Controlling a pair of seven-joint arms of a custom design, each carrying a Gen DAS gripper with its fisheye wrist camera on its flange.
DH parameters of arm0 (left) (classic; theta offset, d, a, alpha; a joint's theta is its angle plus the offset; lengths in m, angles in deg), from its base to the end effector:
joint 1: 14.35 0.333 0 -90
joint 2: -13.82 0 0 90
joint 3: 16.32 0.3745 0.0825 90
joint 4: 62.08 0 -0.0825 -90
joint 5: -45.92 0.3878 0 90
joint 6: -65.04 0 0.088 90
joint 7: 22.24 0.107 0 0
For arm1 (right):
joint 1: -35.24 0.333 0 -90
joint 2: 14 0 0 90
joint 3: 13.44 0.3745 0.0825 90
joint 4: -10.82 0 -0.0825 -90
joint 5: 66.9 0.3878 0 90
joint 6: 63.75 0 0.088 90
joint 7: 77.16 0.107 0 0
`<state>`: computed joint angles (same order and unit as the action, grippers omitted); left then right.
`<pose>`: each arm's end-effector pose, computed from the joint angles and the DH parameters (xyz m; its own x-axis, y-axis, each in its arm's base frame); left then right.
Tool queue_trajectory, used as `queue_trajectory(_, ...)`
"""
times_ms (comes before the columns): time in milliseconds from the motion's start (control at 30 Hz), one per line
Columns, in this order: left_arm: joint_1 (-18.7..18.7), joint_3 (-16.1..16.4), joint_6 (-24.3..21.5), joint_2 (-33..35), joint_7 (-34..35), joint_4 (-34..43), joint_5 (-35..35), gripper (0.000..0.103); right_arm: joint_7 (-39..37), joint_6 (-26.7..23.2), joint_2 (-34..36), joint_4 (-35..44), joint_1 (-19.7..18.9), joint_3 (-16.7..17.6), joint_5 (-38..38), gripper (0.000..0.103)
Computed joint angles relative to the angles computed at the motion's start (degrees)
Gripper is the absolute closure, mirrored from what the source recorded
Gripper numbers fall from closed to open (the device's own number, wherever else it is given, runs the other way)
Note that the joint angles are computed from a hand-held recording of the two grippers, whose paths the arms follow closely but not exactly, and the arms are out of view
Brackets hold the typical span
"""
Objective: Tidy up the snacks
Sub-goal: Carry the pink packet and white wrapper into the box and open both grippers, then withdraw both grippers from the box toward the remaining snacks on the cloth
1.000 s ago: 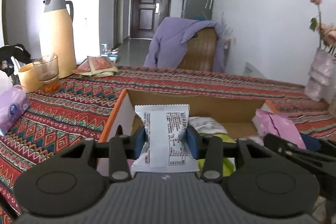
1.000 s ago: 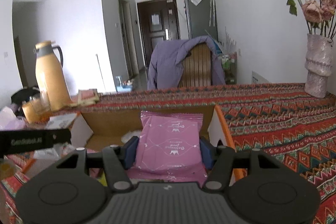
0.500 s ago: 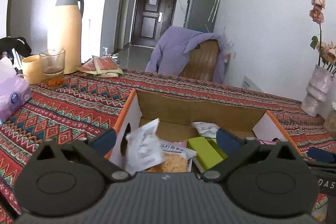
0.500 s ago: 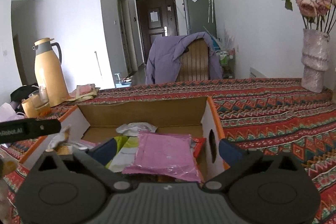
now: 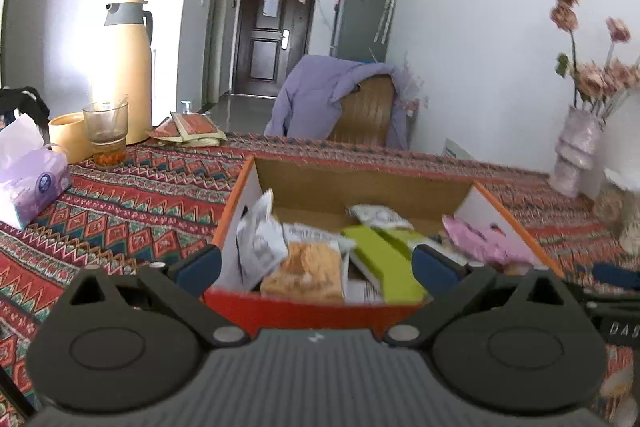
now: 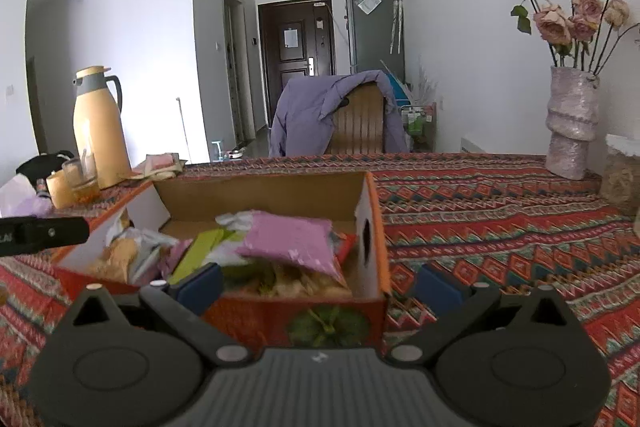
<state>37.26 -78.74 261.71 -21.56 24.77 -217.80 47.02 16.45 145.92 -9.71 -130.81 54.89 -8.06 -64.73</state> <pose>0.4100 -0.1318 0.4794 0.2440 -0.9632 0.1125 -0.4074 -0.2071 -0.8895 0.4833 0.2192 0.4570 0.3671 -0.9263 -0.0846 -0.4406 -0.0930 -0.8929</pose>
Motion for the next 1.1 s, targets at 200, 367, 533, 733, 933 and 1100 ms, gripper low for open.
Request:
queue_trajectory(200, -5.78, 2.73, -0.62, -0.09, 0.36, -3.70, 0.04, 0.000, 0.09, 0.37, -2.18, -4.41, -0.52, -0.14, -0.72, 0.000)
queue_trajectory(367, -5.93, 0.97, 0.13, -1.72, -0.72, -6.24, -0.35, 0.000, 2.72, 0.60, -2.85, -6.96, -1.21, -0.26, -2.98, 0.000)
queue_trajectory(533, -4.29, -0.80, 2.54, -2.11, -1.77, -7.62, -0.26, 0.000, 4.30, -0.73, -2.61, -7.84, -1.31, -0.15, -3.42, 0.000)
queue_trajectory(733, -1.96, -4.07, 4.55, -2.78, -1.21, -7.98, -0.46, 0.000, 3.04, -1.28, -2.85, -8.31, -0.71, 0.12, -1.69, 0.000)
queue_trajectory(933, -1.32, -4.86, 5.75, -2.75, -0.94, -8.27, -0.71, 0.000, -2.63, -3.74, -1.95, -6.31, 1.15, 0.58, 4.49, 0.000)
queue_trajectory(1100, -0.96, -5.35, 5.71, -2.76, -1.02, -8.14, -0.92, 0.000, -21.23, -8.25, -0.02, -2.28, 7.65, -0.58, 22.87, 0.006)
